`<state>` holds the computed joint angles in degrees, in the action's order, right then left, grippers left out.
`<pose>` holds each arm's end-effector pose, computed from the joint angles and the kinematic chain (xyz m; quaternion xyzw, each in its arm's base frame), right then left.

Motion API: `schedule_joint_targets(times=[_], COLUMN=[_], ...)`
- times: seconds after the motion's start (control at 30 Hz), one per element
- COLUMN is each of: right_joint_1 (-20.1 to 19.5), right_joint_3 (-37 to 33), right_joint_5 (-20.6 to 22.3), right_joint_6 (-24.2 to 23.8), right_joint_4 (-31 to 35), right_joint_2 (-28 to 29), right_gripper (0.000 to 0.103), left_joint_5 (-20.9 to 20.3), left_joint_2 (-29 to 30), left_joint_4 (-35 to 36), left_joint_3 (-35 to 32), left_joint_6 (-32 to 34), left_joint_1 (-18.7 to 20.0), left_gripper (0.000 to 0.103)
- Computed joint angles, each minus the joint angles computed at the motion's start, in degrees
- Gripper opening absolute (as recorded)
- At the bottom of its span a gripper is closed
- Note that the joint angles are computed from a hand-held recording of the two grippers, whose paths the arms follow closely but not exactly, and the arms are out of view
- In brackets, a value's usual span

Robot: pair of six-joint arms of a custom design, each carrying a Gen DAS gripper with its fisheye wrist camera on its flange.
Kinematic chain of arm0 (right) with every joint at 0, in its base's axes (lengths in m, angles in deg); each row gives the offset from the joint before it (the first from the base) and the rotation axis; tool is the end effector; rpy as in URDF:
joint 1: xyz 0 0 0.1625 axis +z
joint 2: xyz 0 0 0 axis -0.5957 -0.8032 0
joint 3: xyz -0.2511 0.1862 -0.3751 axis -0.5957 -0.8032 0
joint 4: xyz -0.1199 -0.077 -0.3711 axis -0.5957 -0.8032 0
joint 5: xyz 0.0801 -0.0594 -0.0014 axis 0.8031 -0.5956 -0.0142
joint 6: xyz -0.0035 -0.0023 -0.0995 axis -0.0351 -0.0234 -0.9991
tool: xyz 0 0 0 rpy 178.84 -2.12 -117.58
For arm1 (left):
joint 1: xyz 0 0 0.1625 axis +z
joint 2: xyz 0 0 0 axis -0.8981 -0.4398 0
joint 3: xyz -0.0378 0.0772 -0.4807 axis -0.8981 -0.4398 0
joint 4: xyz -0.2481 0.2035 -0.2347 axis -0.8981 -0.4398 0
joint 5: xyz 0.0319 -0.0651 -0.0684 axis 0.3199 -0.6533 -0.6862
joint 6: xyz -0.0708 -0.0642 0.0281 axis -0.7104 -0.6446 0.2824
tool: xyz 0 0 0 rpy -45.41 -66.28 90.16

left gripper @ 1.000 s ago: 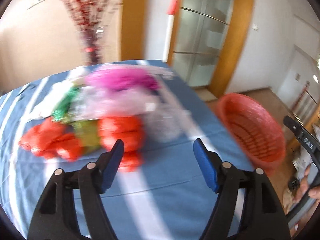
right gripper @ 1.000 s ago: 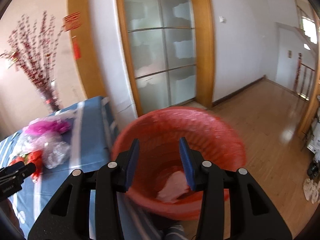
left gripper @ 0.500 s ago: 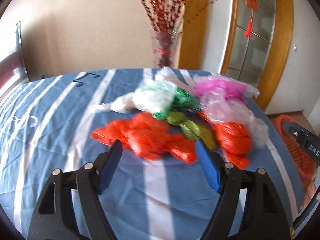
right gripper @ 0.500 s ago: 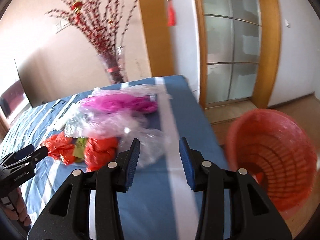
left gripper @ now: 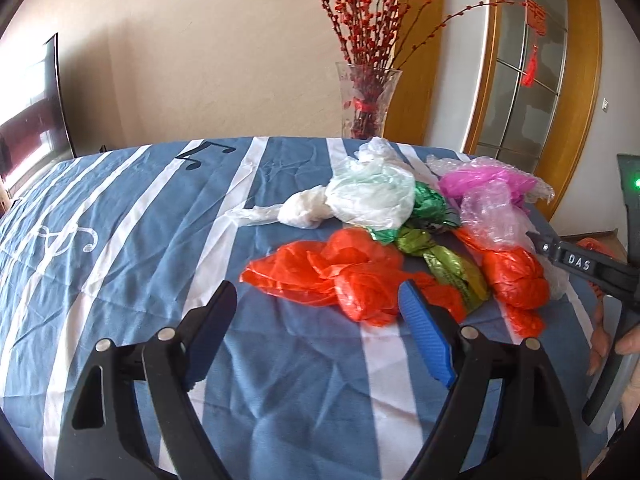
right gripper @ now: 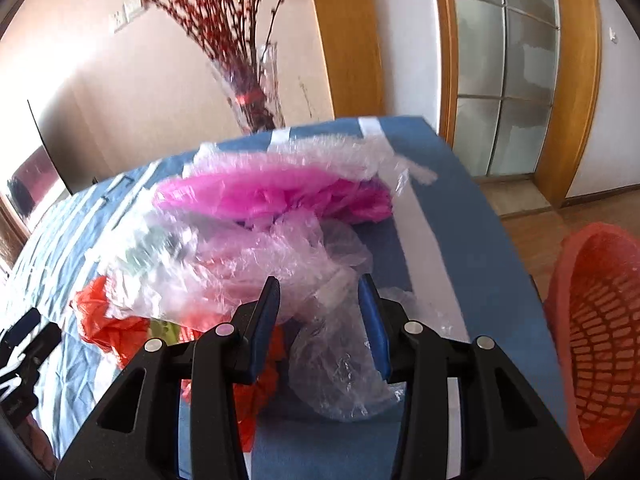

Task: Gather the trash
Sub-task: 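Return to the table and grasp a clear plastic bag with the right tool, then grasp a red plastic bag from the pile with the left tool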

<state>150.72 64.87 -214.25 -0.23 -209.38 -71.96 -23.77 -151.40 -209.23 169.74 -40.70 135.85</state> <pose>0.3447 -0.5875 -0.0218 0.1621 -0.8907 0.3397 0.2548 0.0446 -0.5140 0.3496 0.1276 0.8343 -0.4109 0.3446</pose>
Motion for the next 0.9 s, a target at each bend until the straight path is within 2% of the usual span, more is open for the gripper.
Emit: schedule_joint_targets(times=[0.33,0.63,0.9], right_joint_1=[-0.09,1.11,2.07], right_joint_3=[0.70,4.33,11.81], right_joint_5=[-0.46,0.12,-2.91], right_joint_6=[1.07,-0.09,-0.87], right_joint_4=[1.49,-3.53,-12.40], right_joint_2=[-0.12,-1.80,-4.93], right_gripper=[0.018,0.014,0.014], left_joint_5=[-1.21,-1.41,-1.64], left_joint_2=[-0.68,-0.62,0.88], left_joint_4=[2.57,3.37,7.13], left_joint_3=[-0.36,-0.61,-3.01], left_joint_6=[-1.78,-2.51,-2.52], left_joint_1=[1.29,1.33,1.04], left_gripper=[0.082,0.082,0.081])
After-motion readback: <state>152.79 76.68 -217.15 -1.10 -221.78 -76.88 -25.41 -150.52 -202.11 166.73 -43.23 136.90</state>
